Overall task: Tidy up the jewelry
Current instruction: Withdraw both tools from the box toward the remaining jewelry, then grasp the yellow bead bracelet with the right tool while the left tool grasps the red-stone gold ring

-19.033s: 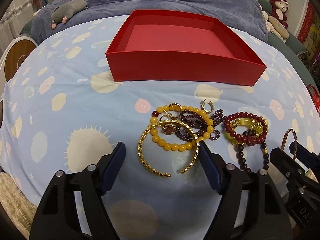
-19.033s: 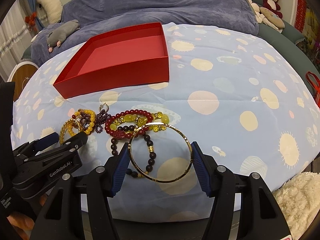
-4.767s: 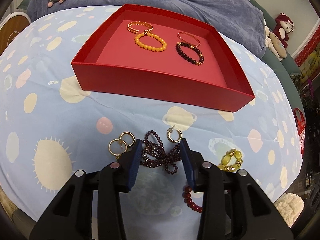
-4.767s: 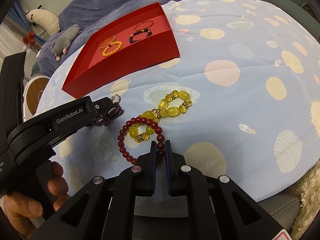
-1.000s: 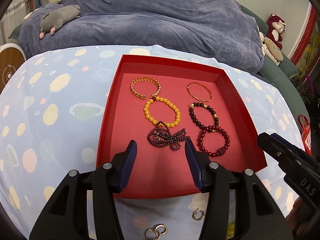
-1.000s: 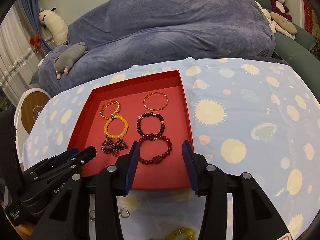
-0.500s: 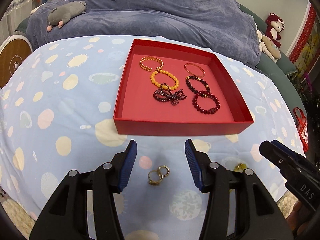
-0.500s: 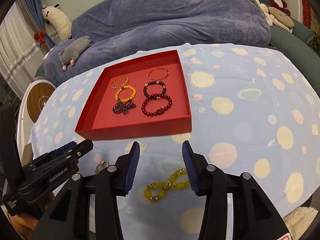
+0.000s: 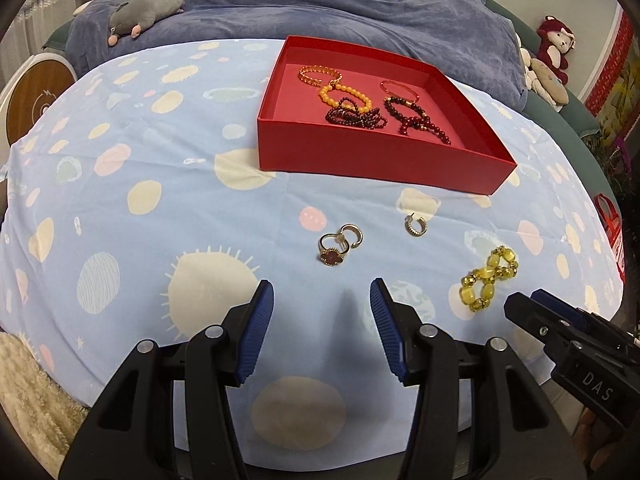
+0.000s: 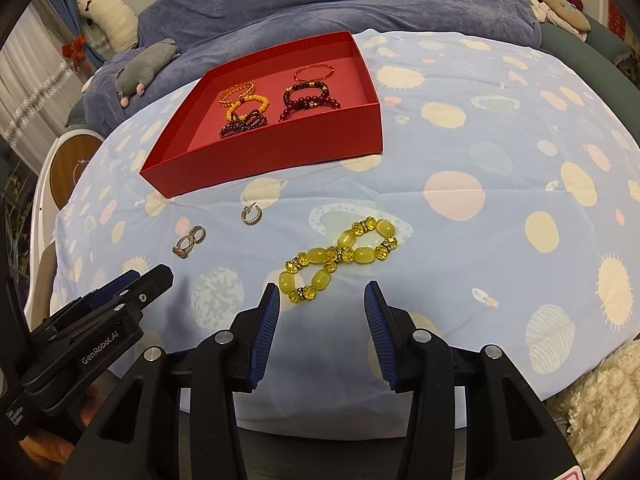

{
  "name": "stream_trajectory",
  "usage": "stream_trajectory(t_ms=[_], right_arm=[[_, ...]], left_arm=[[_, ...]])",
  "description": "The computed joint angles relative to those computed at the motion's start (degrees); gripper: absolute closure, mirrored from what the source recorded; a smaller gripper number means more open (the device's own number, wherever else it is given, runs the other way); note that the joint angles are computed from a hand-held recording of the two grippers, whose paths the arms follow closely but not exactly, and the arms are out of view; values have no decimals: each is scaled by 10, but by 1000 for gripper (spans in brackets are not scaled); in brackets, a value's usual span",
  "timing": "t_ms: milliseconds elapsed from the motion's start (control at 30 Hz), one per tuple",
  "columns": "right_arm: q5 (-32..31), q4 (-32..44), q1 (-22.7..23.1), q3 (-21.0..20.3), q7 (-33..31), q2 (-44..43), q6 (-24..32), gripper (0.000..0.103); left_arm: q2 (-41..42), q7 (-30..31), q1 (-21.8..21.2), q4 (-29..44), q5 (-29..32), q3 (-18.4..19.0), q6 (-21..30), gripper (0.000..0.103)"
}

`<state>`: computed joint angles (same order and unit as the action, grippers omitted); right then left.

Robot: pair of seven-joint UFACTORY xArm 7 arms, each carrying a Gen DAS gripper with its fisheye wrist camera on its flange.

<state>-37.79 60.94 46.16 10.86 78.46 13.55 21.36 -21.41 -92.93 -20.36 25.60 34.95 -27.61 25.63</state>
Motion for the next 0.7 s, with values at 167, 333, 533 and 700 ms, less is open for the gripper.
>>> stream_trajectory(t_ms=[167,333,533,700], right_arm=[[3,13,2,-5,-1,15,-8,60],[31,8,-2,-8,-3,19,-30,60],[52,7,-1,-17,-8,28,-42,60],[69,19,-2,-28,-14,44,-53,60]], left_arm=[[-6,-11,1,-8,1,-3,3,55],[-12,-11,-1,-12,-2,-2,5,55],[-13,-17,3,-16,-3,-5,1,55],[-10,-16,4,-16,-4,-4,0,55]])
